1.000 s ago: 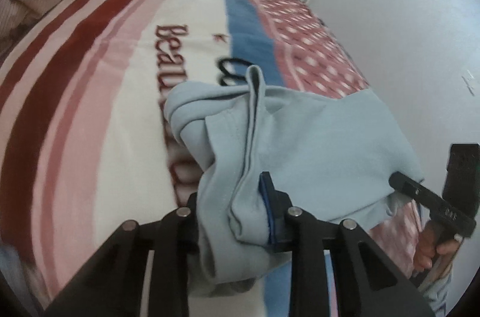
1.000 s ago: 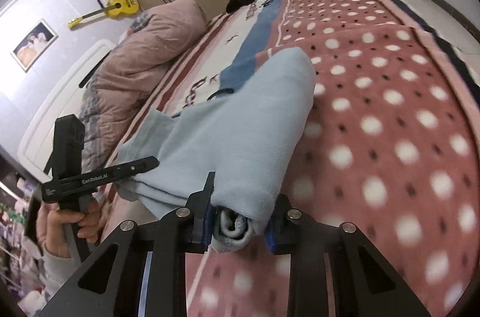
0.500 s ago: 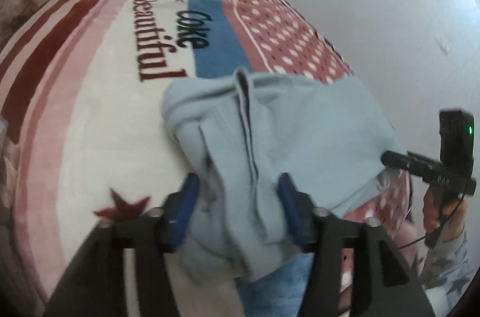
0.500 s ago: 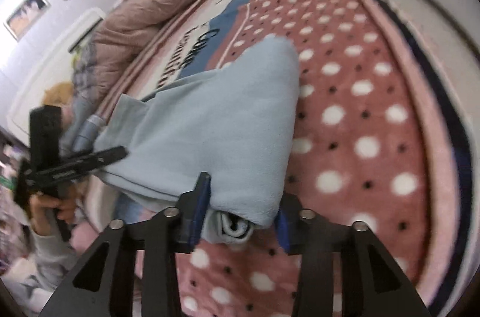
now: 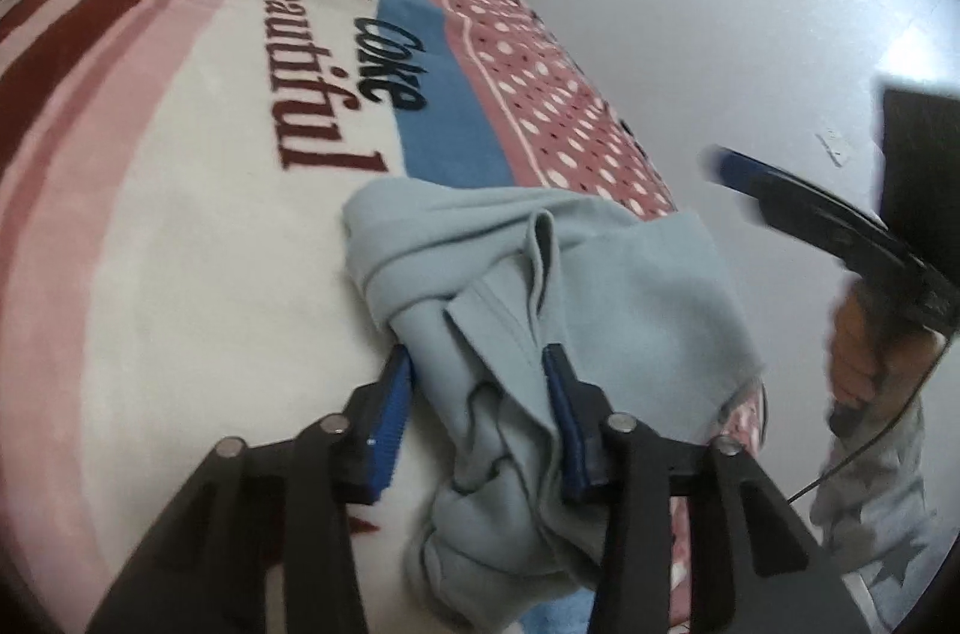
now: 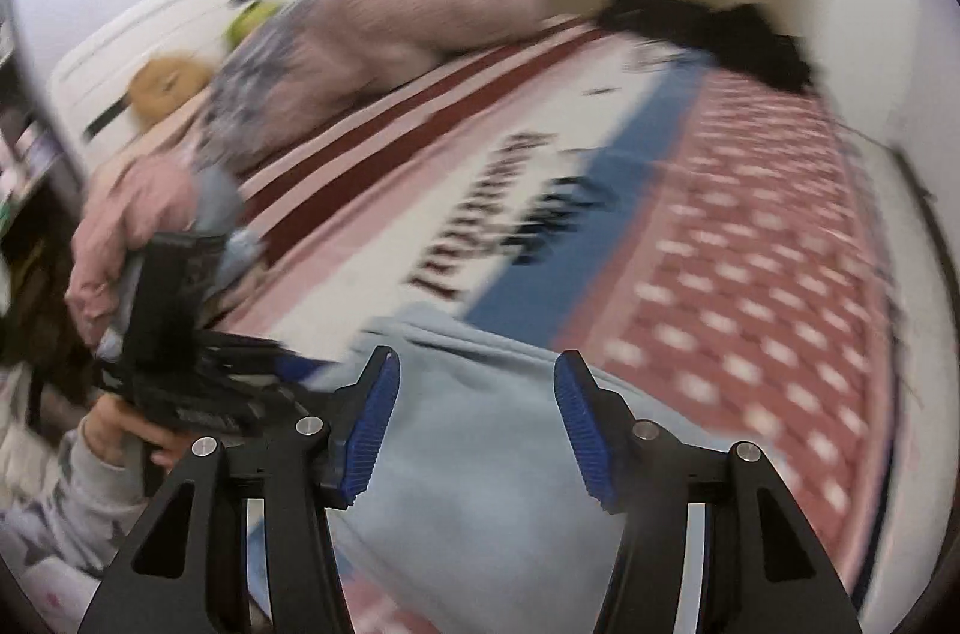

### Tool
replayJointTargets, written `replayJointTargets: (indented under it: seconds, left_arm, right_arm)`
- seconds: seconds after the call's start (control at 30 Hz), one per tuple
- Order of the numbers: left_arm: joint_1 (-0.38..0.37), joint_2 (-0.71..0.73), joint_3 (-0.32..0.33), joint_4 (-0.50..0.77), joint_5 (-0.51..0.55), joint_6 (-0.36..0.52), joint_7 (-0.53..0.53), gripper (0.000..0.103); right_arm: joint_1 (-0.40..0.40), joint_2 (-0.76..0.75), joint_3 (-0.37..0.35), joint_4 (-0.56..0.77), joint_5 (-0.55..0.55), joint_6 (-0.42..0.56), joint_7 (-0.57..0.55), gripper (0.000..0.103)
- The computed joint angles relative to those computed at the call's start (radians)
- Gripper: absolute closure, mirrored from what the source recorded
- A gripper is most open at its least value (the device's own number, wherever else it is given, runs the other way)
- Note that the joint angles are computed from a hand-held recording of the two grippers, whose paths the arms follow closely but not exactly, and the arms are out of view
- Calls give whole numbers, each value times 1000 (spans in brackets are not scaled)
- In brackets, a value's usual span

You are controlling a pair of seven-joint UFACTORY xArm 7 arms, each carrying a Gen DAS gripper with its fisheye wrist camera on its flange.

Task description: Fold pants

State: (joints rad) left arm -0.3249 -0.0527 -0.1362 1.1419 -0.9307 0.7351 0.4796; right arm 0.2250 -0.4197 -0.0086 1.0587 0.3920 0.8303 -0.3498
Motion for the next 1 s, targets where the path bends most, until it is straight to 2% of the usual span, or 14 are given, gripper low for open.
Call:
replayJointTargets:
  seconds: [0.1,0.23,0.33,0.47,0.57,0.67,0.73,0.9,1.0]
  left_arm:
    - [-2,-16,6,-21,-59,3,64,78]
    - [5,-14,16,-25,-114,28,107,79]
    - [11,-9,16,-21,-109,37,105,78]
    - [17,2,11,-14,-62,23,64,66]
    - [27,23,15,6,-60,43,65,67]
    - [33,34,10,12,-77,53,83,75]
    - [32,35,4,10,-89,50,98,79]
    - [29,24,0,2,-90,40,113,84]
    - [26,16,0,-3,-93,36,125,85]
  right_arm:
    - [35,150,34,109,-20,37,-63,54]
    - [38,317,60,248,-12,163,-167,54]
    - [16,380,76,299,-1,251,-225,54]
    - [4,382,102,267,-43,195,-254,50]
    - [4,397,111,259,-77,154,-244,50]
    - [1,408,115,252,-80,109,-235,52]
    - [5,408,121,243,-92,75,-231,65]
    - [8,419,125,244,-100,32,-197,88]
    - [10,425,127,245,-109,-9,-152,95]
